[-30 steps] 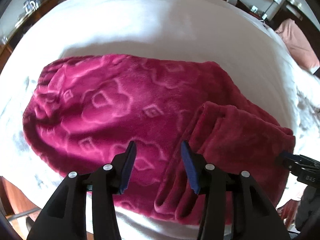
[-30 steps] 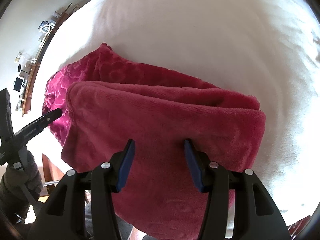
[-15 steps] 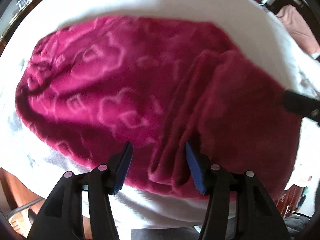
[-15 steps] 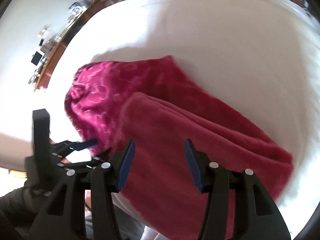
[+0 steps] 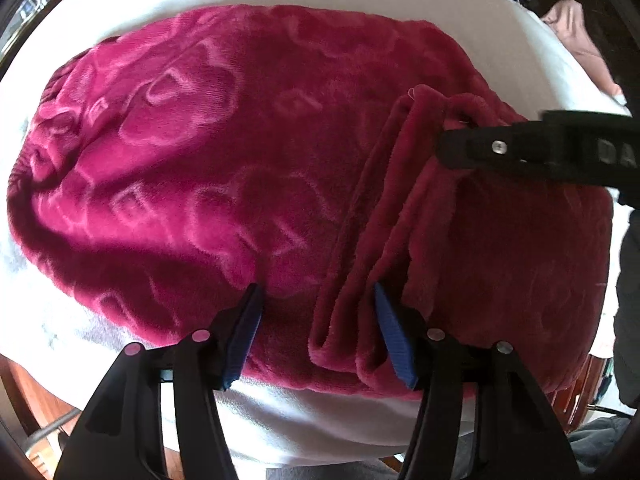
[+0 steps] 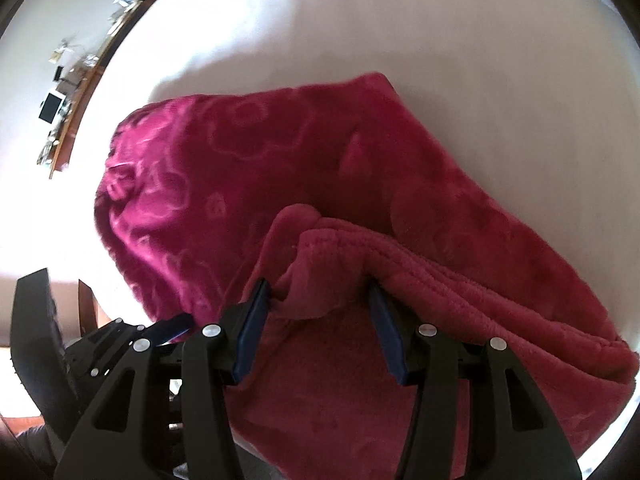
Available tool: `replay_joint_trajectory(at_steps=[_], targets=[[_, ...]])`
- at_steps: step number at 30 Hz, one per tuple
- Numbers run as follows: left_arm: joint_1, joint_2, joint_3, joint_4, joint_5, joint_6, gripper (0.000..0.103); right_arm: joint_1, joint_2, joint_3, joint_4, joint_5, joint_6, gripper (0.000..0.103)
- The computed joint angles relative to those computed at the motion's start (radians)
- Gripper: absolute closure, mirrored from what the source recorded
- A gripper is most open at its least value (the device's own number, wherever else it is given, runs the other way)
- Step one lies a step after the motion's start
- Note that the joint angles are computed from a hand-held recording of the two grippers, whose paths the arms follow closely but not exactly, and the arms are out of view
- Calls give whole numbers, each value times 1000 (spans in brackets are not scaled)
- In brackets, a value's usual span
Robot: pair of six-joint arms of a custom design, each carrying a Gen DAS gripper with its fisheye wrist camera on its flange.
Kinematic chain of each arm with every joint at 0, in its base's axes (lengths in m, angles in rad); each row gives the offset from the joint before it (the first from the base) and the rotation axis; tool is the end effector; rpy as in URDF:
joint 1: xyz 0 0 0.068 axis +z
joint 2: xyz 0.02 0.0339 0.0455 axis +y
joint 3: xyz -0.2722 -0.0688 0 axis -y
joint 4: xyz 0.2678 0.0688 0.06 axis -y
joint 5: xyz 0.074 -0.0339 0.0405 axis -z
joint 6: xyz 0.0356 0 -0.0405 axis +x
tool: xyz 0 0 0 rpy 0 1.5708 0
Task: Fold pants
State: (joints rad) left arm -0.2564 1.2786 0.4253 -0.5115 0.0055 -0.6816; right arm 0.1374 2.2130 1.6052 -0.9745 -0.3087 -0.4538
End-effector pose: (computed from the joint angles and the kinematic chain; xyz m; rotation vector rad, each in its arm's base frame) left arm 0.1792 -0.0472 0.1046 -0.6231 2.8904 -0.1454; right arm 0.4303 0.0704 0.1199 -0.8911 2.9357 0.4742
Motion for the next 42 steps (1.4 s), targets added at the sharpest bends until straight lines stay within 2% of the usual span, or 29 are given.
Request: replay_joint_trajectory(at_steps=[4,7,10,16,20,25,29,36,42], targets=[[81,65,30,36,50,95,44,19,13,-17,43,41,14,51],[124,8,35,-12,72,126,44,29,16,-28,63,58,28,51],[261,-39,46,-63,87,221,44,40,20,-33,73,70,51,51],[662,-110,83,-143,108,441,44,71,18,-61,118,110,102,50],[929,-36,137,-125,122,578,37,94,20,-71,136,124,149,47],[1122,69,199,-90,139,665,35,135,20,-80,157,152,199,44],[1187,123,230,-54,136,711,26,159,26,-80,170,178,230,42],[1249,305,276,45,179,817,25,215,34,-95,206,225,294,41],[1245,478,354,68,221,904,25,243,36,-103,221,243,330,41]])
